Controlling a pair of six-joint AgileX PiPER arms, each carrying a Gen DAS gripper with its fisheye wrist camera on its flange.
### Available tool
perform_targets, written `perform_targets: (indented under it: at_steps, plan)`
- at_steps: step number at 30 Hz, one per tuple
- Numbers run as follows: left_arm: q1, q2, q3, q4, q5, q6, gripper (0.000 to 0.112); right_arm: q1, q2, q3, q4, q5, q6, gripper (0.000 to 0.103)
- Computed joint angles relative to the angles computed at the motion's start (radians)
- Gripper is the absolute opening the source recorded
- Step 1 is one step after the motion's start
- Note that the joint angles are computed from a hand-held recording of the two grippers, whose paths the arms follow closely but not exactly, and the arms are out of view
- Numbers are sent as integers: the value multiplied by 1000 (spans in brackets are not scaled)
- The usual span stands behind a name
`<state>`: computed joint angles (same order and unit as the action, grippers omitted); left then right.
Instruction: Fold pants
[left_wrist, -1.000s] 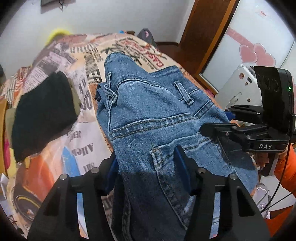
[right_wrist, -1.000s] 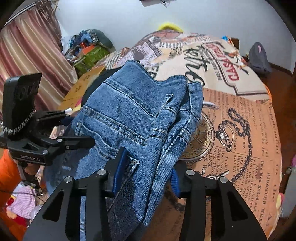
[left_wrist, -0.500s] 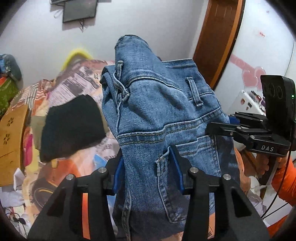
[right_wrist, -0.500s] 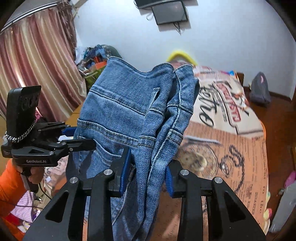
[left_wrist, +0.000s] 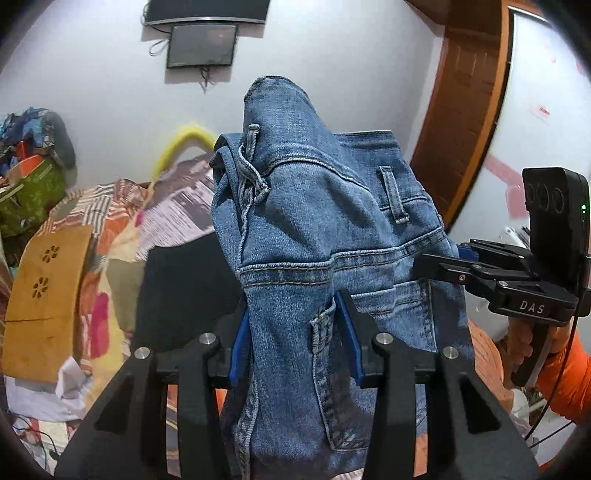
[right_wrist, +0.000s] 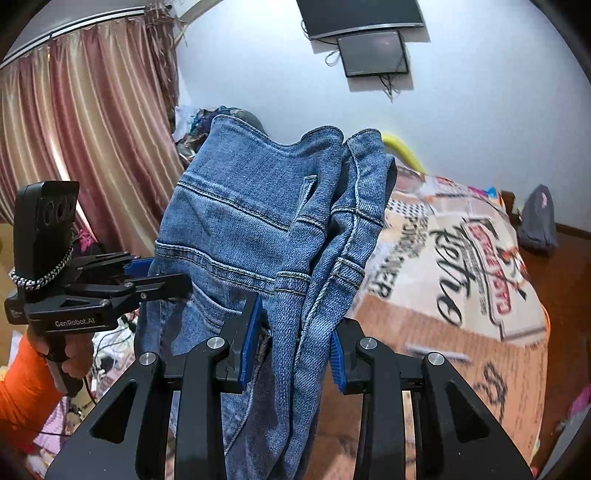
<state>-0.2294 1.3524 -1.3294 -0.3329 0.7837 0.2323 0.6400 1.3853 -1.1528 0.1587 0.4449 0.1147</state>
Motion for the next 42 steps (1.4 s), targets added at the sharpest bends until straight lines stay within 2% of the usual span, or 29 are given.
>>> perform_targets:
  at_steps: [6,11,18,22,26,31,32,36,37,42]
  plan:
    - [102,111,-105,-55,11,93,43,-30,160,-159,115,-13,-125,30]
    - [159,234,-201,-66,9,146,43,-68,329,-320,269,7,-244,30]
    - [245,442,-342,-170,-5,279,43,-77,543,-550,248,54,-247,30]
    - [269,562,-433,-200,-12,305,43,-83,656,-679,225,82,-235,30]
    - [284,695,-554,-187,4,280,43,-101,822,-893,203,160,-210,30]
    - [306,892,-782,-132,123,169,43,-124,1012,-1147,205,281,-180,30]
    - [312,908,-789,-135,118,163,43,-128,1048,-1195,202,306,-170,30]
    - [317,852,-650,-121,-40,174,43,-125,1145,-1353,97,417,-89,31]
    - [319,838,-628,-129,-50,184,43,-121,1143,-1349,67,423,-74,32]
    - [286,729,-485,-13,-124,162,43,-126,1000,-1102,101,318,-120,32]
